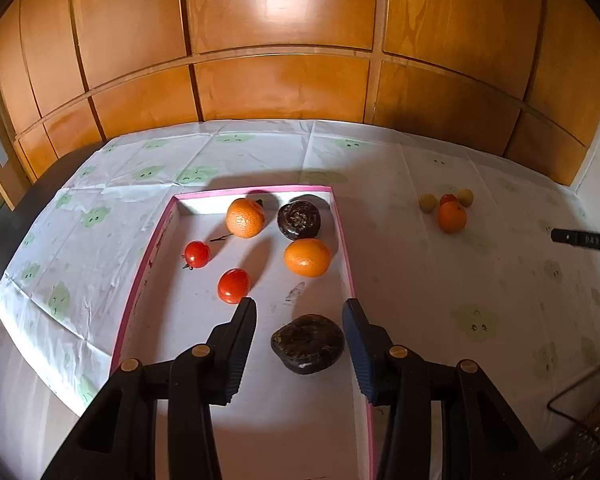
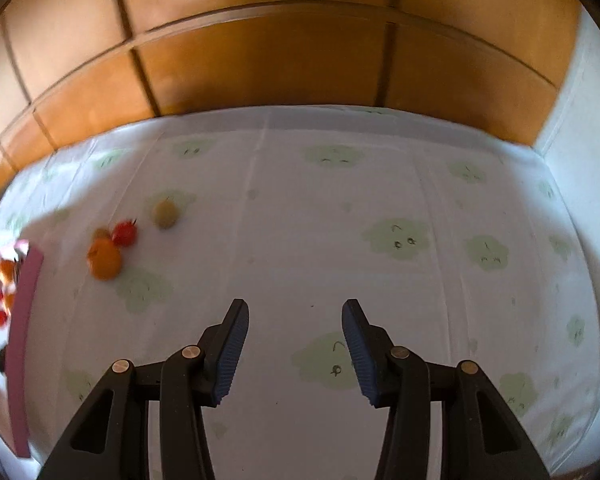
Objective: Organize fruits
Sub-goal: 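Move both grippers toward the remaining fruits on the cloth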
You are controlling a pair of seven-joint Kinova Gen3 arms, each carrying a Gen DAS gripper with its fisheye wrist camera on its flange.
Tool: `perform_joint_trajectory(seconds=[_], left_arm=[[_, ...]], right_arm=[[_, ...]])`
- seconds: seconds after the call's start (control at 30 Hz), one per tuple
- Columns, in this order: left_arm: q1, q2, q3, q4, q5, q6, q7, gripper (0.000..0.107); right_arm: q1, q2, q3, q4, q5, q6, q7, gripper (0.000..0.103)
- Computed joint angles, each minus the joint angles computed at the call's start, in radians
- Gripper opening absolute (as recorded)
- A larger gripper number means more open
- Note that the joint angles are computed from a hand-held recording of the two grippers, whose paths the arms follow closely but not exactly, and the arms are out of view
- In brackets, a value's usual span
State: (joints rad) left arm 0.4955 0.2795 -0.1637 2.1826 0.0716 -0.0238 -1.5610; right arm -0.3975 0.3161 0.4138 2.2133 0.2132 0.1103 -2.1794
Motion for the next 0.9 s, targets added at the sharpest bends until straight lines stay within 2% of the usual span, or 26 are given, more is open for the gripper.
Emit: perform_joint_trajectory(seconds=[0.13, 0.53, 0.7, 0.9], left_arm=[[0.027, 0.006, -0.015, -0.008, 0.000, 0.009, -0.001, 0.046], [0.082, 0.030, -0.024, -0.037, -0.036, 0.036, 0.023, 0.046], [0.074, 0.040, 0.006, -0.055, -0.061, 0.051, 0.034, 0.046], [0.040, 0.052, 0.076, -0.078, -0.088, 0.068, 0.040, 0.046]], right_arm=[[0.058, -0.005, -0.045, -0.002, -0.029, 0.013, -0.005, 0.049], [-0.015, 0.002, 0.018, -0.012, 0.041, 0.041, -0.089, 0.049], [-0.013, 0.008, 0.011, -0.020, 0.071, 0.064, -0.122, 0.049], [0.006, 0.011, -0.015, -0.028, 0.114, 0.081, -0.159, 0.049]])
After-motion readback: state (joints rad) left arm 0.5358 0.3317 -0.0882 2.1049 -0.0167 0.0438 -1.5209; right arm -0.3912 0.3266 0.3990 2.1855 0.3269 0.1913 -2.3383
